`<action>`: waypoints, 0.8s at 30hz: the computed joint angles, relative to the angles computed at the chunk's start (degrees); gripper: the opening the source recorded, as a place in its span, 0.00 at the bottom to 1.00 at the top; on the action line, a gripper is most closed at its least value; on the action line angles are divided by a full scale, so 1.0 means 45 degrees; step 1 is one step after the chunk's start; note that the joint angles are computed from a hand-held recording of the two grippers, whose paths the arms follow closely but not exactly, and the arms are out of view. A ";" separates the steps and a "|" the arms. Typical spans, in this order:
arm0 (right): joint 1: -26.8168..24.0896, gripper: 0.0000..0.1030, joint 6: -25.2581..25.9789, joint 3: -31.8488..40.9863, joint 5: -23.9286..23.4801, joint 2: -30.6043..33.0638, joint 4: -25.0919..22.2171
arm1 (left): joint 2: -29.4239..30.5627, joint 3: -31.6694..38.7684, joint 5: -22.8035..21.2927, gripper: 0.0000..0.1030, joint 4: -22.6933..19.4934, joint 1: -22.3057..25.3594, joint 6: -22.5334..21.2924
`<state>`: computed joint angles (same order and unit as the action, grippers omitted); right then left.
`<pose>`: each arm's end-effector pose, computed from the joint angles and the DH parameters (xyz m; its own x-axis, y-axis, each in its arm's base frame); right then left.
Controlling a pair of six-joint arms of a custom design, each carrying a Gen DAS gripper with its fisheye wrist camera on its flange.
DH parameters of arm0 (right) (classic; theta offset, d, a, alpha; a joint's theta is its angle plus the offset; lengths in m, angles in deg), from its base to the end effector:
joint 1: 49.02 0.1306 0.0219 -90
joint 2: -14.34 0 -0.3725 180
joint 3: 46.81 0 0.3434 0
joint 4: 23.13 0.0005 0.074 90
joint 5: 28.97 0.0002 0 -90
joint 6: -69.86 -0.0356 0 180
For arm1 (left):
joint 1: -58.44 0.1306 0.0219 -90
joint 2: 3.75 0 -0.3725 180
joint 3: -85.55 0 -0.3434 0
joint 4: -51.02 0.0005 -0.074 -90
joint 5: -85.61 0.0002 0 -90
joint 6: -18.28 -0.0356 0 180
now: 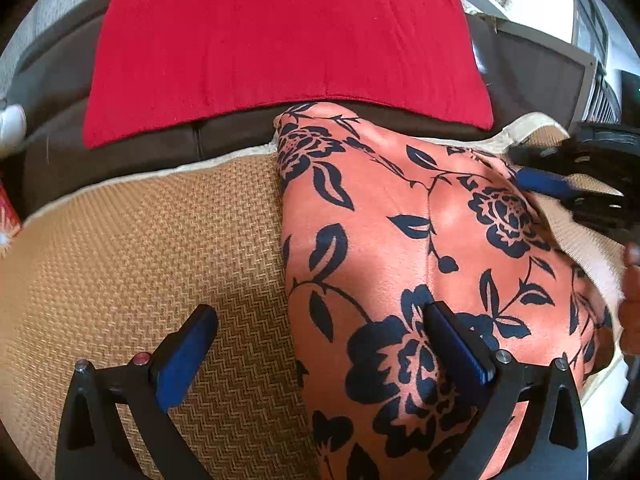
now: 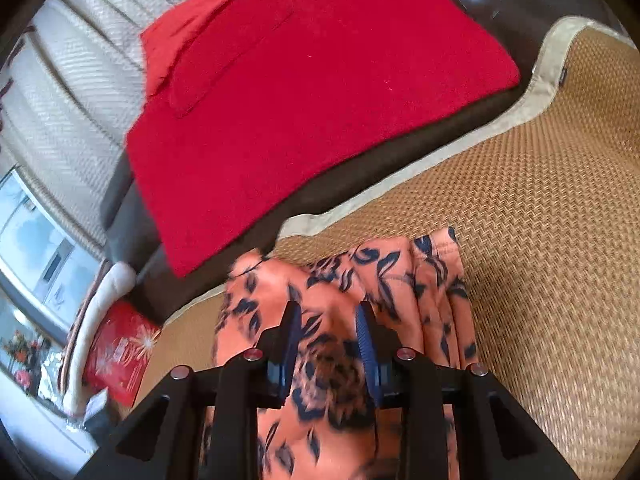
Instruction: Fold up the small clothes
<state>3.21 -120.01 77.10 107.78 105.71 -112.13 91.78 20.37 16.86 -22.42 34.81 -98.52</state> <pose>0.2503 0.2798 0.6056 -0.2033 0.8398 -0.5034 0.5535 0.5226 0.6484 0.4019 -0.1905 0.5278 -0.4067 0.6366 -0.6552 0.8418 0.5397 0.0018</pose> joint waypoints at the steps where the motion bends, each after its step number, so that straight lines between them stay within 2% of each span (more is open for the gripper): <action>1: -0.0407 0.33 -0.0294 -0.0324 -0.0901 -0.0048 0.0021 | -0.0107 -0.0105 -0.0057 1.00 0.0117 -0.0033 -0.0181; 2: -0.0755 0.33 -0.0421 -0.0867 -0.1799 -0.0197 0.0407 | -0.0131 -0.0141 -0.0138 1.00 0.0192 -0.0086 -0.0338; 3: -0.0852 0.33 -0.0371 -0.1615 -0.1914 -0.0515 0.1257 | -0.0157 -0.0181 -0.0168 1.00 0.0302 -0.0103 -0.0478; 4: -0.0805 0.33 -0.0347 -0.1771 -0.1628 -0.0630 0.1466 | -0.0151 -0.0159 -0.0209 1.00 0.0306 -0.0124 -0.0566; 10: -0.0810 0.33 0.0040 -0.1175 -0.1575 -0.0177 0.0633 | -0.0377 -0.0519 -0.0491 1.00 0.0686 -0.0247 -0.0577; 16: -0.0820 0.33 -0.0057 -0.1490 -0.1473 -0.0304 0.0823 | -0.0458 -0.0467 -0.0499 1.00 0.0574 -0.0296 -0.0509; 20: -0.0511 0.33 -0.0310 -0.0032 -0.1227 0.0442 -0.0769 | -0.0264 -0.0006 -0.0630 1.00 0.0223 -0.0307 -0.0666; 22: -0.0287 0.34 -0.0041 0.0581 -0.0684 0.0731 -0.0974 | -0.0204 0.0456 -0.0821 1.00 -0.0089 -0.0384 -0.0841; 23: -0.0218 0.34 0.0208 0.0704 -0.0428 0.0794 -0.0796 | -0.0248 0.0518 -0.0942 1.00 0.0062 -0.0407 -0.0882; 24: -0.0141 0.34 0.0602 0.0857 -0.0138 0.0860 -0.0561 | -0.0497 0.0305 -0.1157 1.00 0.0766 -0.0396 -0.0657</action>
<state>2.58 -117.30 80.96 107.16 109.58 -114.66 89.54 21.75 11.65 -18.97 33.03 -101.48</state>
